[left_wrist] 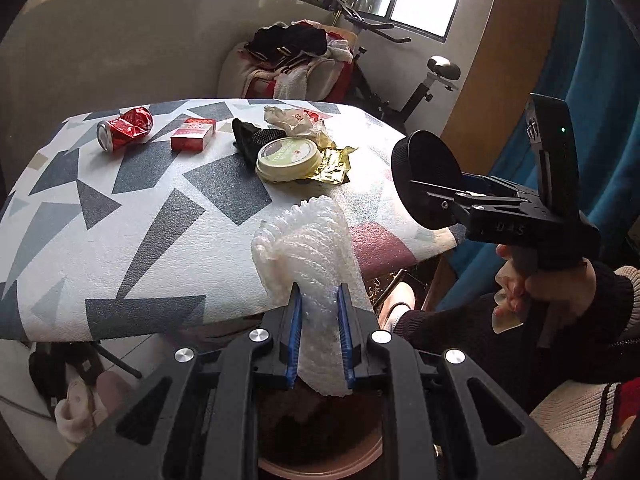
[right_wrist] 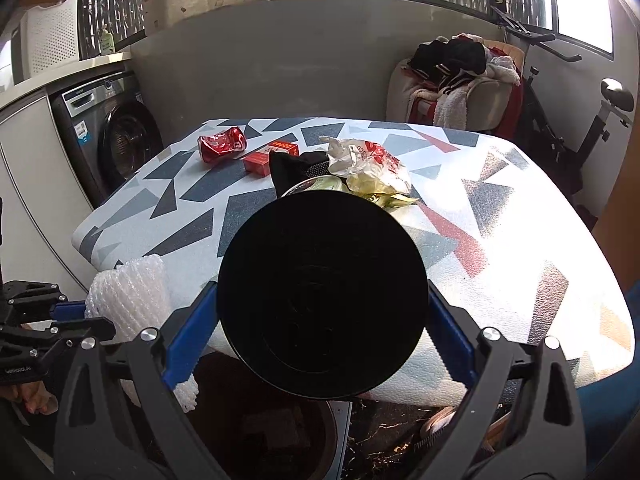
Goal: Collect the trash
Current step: 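Drop the white foam sleeve into the brown bin with the left gripper, then carry the black lid over the brown bin with the right gripper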
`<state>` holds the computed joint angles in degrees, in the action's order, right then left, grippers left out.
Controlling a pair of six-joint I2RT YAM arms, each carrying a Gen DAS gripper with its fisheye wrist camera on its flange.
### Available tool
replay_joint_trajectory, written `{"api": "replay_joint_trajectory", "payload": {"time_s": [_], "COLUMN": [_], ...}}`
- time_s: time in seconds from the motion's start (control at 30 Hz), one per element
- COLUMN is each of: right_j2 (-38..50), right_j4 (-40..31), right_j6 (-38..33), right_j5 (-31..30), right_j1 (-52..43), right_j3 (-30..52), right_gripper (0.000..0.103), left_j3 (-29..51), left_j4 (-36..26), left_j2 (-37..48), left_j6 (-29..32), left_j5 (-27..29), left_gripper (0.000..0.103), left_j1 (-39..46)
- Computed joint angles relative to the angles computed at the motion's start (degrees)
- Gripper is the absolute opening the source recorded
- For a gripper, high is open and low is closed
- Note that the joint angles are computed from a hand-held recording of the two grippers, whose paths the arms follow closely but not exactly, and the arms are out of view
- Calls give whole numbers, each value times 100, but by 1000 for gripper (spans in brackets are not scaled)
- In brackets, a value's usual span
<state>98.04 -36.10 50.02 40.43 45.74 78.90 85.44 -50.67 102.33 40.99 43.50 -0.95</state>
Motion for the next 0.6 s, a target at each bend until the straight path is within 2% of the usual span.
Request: {"api": "replay_joint_trajectory", "payload": {"time_s": [0.2,0.23,0.27,0.33,0.6], "right_j2": [1,7,13,36,337], "right_j4": [-63,-67,-64,-57,59], "right_j6": [152,185,217,270,281], "right_j5": [-24,-37,-58,-92,-437], "right_j1": [111,130,144,176,342], "right_j3": [-75,-91,-109,-133,-104], "right_gripper": [94,94,94,94,94], "left_j3": [-164,-162,-157,-219,-75], "left_j4": [-43,-41,-25,183,604], "left_j2": [43,49,47,-11,5], "left_j6": [-59,-81,-132,-346,-1063], "left_j5": [-125,-130,-156,-177,-143], "left_gripper": [21,30,49,66,80], "left_j1": [15,14,10,36,254]}}
